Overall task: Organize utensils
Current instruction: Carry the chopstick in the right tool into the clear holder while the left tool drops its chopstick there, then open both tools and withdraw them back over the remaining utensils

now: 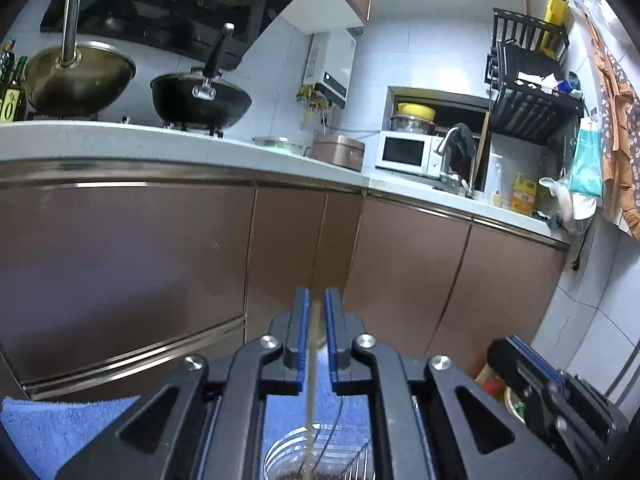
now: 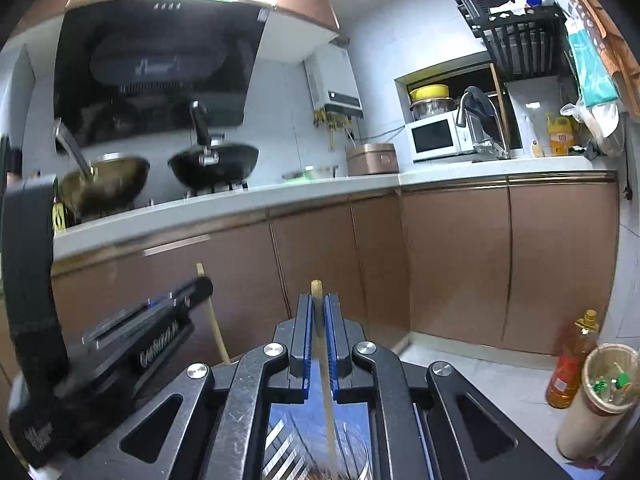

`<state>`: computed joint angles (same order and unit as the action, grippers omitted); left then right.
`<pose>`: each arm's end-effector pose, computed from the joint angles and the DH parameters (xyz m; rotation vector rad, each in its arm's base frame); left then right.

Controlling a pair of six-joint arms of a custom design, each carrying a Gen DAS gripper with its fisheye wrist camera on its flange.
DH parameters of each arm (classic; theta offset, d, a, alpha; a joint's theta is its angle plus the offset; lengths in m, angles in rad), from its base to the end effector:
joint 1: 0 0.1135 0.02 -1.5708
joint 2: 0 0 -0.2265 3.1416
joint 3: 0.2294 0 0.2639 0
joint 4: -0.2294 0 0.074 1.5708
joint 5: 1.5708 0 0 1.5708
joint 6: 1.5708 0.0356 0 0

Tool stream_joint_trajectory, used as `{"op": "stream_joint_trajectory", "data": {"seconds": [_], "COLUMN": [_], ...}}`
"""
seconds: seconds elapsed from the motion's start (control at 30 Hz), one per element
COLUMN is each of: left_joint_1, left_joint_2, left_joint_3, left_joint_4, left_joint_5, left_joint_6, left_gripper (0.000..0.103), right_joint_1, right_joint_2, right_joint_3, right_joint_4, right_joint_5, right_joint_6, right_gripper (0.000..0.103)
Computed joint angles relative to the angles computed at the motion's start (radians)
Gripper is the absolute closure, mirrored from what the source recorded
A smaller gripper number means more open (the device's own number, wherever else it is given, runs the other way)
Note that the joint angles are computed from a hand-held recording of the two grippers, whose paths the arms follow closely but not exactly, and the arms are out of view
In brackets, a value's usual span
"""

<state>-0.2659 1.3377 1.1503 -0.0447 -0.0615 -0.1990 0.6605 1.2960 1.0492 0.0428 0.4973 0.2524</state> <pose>0.3266 -0.0867 0.3198 0.0165 1.8109 -0.2758 0.2675 0.1863 0.3056 -0.0003 1.7552 0.2252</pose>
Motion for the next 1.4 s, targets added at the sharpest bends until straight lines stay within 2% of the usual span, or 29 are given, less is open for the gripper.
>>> {"op": "stream_joint_trajectory", "data": {"seconds": [0.07,0.1,0.13,0.33,0.5,0.6,0.8,0.97,1.1,1.2,1.4], "left_joint_1": [0.007,0.011,0.016,0.046,0.115,0.176,0.332,0.508,0.623,0.682,0.613], "left_joint_2": [-0.036,-0.062,-0.097,-0.321,-0.481,-0.547,-0.654,-0.701,-0.682,-0.647,-0.565], "left_joint_3": [-0.015,-0.025,-0.036,-0.075,-0.058,-0.042,-0.014,-0.051,-0.104,-0.145,-0.202], "left_joint_4": [-0.029,-0.044,-0.062,-0.275,-0.54,-0.685,-0.97,-1.21,-1.333,-1.377,-1.317], "left_joint_5": [0.007,0.006,0.008,0.029,0.105,0.186,0.381,0.572,0.658,0.683,0.572], "left_joint_6": [0.001,0.007,0.016,0.093,0.147,0.181,0.266,0.421,0.542,0.593,0.546], "left_gripper": [0.073,0.072,0.071,0.053,0.052,0.052,0.052,0.052,0.053,0.053,0.063], "right_joint_1": [0.02,0.038,0.053,0.16,0.325,0.453,0.664,0.796,0.828,0.817,0.724], "right_joint_2": [-0.036,-0.067,-0.093,-0.252,-0.328,-0.346,-0.345,-0.312,-0.307,-0.319,-0.4], "right_joint_3": [-0.019,-0.027,-0.032,-0.016,0.059,0.112,0.188,0.257,0.261,0.224,0.066], "right_joint_4": [-0.029,-0.057,-0.079,-0.267,-0.476,-0.628,-0.894,-1.1,-1.193,-1.223,-1.17], "right_joint_5": [0.017,0.035,0.05,0.152,0.281,0.372,0.523,0.613,0.598,0.537,0.341], "right_joint_6": [0.004,-0.002,-0.004,0.045,0.1,0.18,0.395,0.576,0.678,0.726,0.742], "right_gripper": [0.079,0.071,0.067,0.064,0.064,0.064,0.064,0.064,0.064,0.064,0.064]}}
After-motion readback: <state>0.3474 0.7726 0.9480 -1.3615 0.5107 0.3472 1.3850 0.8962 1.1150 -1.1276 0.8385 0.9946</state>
